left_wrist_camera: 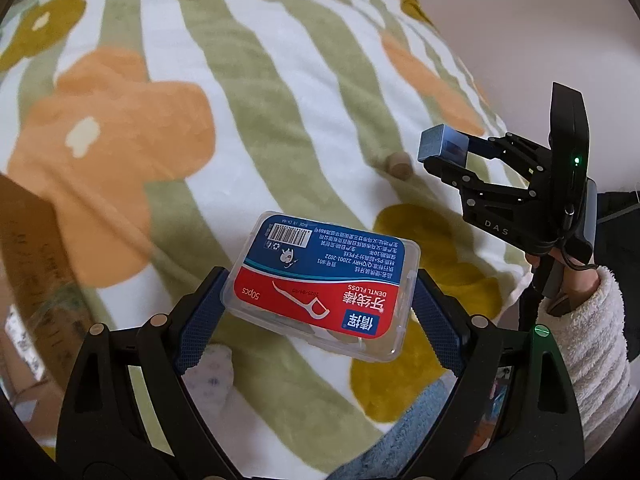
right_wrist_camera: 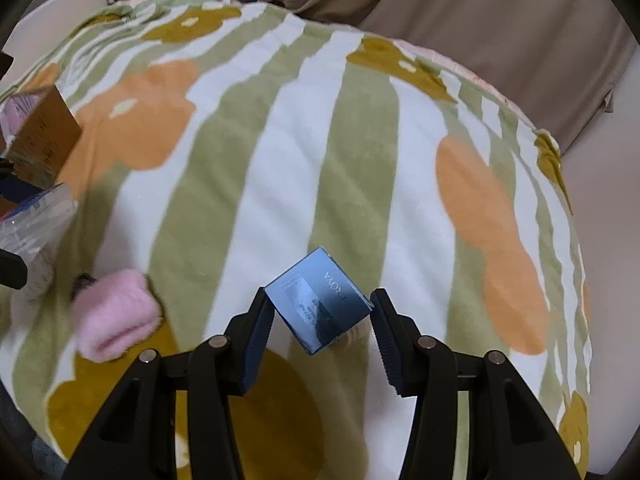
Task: Organize objects
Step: 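Carry the floss box and blue cube box with both grippers over the cardboard box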
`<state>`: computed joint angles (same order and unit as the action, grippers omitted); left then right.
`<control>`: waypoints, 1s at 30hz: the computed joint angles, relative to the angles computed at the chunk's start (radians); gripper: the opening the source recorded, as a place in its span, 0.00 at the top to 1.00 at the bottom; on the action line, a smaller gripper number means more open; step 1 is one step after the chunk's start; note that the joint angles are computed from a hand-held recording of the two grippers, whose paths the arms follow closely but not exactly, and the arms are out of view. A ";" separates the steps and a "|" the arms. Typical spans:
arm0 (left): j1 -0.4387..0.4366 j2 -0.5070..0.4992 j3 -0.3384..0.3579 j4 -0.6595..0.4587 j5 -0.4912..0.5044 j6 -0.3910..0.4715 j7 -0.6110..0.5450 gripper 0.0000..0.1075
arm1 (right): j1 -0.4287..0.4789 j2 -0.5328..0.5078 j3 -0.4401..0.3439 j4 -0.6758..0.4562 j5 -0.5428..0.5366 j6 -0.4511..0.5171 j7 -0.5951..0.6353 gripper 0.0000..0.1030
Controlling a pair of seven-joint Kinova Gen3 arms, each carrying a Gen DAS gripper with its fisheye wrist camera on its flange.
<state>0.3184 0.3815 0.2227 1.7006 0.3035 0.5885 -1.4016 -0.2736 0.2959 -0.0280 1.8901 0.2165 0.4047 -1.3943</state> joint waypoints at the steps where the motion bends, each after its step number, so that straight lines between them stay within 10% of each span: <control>1: 0.004 -0.015 -0.003 0.010 -0.004 -0.003 0.005 0.18 | -0.007 -0.017 0.002 0.004 0.003 0.004 -0.005 0.56; 30: -0.099 -0.631 -0.119 0.261 -0.146 0.143 0.162 0.18 | -0.194 -0.239 -0.170 -0.099 0.049 0.209 -0.228 0.56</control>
<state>0.2193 -0.2499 0.1042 1.9619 0.1573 0.7310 -1.2392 -0.4678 0.0570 -0.1981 1.7915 0.2651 0.6141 -1.6219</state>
